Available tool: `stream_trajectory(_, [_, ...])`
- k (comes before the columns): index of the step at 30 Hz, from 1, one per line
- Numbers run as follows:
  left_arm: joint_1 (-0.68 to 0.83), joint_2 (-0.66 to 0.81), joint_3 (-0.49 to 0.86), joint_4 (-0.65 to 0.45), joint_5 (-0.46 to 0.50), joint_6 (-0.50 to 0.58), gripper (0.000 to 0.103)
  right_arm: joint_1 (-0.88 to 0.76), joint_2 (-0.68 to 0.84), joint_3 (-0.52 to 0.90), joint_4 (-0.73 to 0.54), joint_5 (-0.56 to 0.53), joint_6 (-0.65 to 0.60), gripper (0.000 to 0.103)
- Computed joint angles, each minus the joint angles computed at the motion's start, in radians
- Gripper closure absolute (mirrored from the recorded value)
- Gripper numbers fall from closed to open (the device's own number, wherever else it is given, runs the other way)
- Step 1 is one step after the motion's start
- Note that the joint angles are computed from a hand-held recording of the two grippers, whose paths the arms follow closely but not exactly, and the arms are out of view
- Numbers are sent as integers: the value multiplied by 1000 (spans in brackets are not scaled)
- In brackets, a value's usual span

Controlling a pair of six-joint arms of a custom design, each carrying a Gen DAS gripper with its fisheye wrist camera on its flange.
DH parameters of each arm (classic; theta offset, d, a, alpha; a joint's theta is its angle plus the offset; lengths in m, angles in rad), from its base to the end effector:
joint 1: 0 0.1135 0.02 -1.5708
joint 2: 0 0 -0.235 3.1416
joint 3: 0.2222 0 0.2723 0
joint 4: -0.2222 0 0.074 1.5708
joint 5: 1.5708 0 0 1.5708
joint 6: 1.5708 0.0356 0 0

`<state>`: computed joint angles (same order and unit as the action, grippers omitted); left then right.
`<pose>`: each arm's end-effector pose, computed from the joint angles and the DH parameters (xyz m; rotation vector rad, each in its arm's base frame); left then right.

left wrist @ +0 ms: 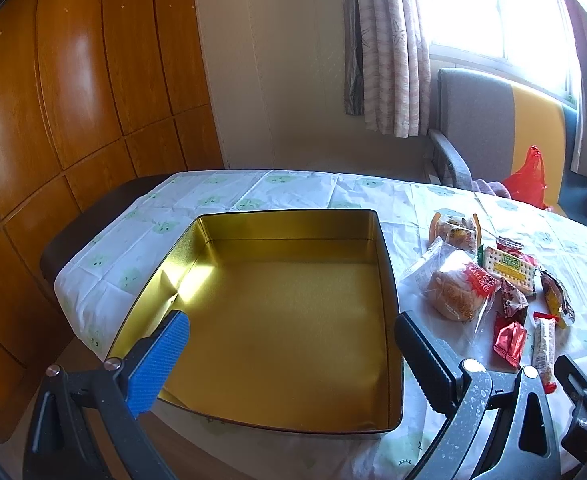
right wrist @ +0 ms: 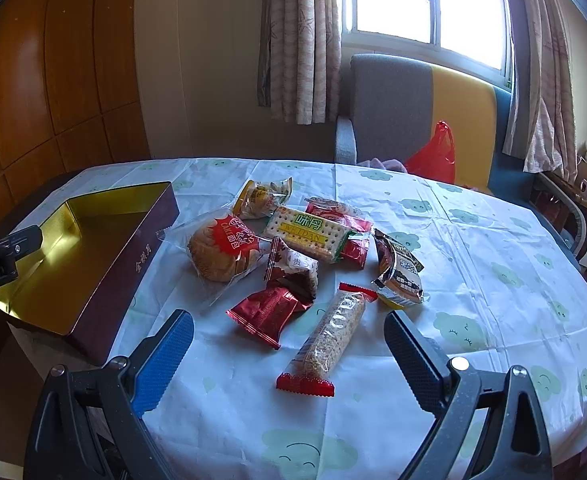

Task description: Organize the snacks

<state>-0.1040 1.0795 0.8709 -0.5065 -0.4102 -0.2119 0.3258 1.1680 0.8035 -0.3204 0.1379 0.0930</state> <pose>0.2620 -0.0131 0.2545 -0.3303 2.2077 0.2971 0.2688 0.0856 0.2220 -0.1879 2.2410 0.0698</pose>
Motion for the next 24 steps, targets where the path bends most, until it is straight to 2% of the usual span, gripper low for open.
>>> stream_trajectory(24, [-77,12,21,-16,13,16,0,-58,-37,-29,-14,-23,-1,5])
